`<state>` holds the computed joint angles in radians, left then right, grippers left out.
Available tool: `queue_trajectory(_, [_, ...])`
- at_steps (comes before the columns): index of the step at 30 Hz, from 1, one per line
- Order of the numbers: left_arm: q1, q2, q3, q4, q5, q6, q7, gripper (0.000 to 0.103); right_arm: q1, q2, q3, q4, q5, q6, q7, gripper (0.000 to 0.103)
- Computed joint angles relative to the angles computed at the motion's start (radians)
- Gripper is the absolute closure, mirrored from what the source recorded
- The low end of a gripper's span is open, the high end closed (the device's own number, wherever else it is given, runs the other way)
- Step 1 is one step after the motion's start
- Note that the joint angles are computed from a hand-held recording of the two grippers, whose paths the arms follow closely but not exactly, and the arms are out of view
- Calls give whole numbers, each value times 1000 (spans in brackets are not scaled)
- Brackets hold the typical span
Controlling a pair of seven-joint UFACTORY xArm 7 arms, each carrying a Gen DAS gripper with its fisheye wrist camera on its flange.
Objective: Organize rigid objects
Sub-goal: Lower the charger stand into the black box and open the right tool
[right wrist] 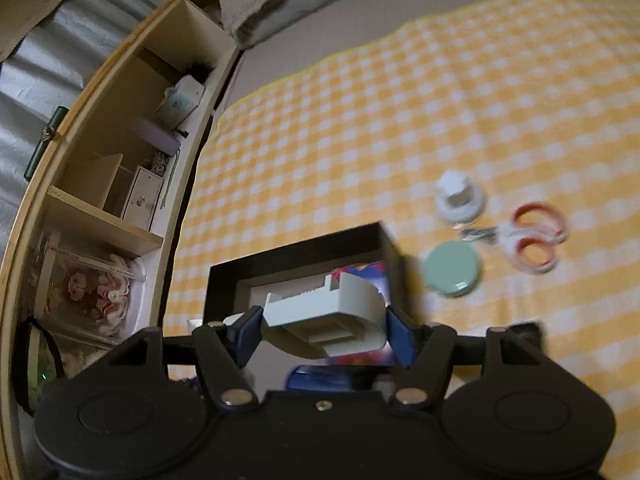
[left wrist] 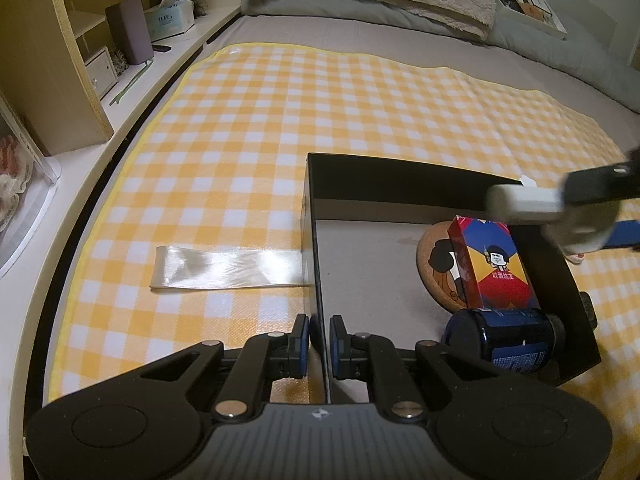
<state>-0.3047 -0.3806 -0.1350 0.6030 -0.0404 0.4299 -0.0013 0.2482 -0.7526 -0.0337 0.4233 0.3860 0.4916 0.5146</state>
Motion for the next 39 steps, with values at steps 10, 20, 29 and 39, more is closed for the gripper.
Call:
queue_trajectory(10, [-13,3,18,-3,-27,-6,26,91,123,256,-12,83,141,-177,3,37])
queue_trajectory(20, [-16,14,24,0,-56,-14,52,91,224,358,-74,125,316,-245,-218,19])
queue_trajectory(29, [-12,15,20,-1,-56,-19,51,91,169,361,-17,133,303,-198,-253,20])
queue_trajectory(39, [-11,14,20,-1,-57,-15,50,91,125,348,2,140,219,-153,-284,30])
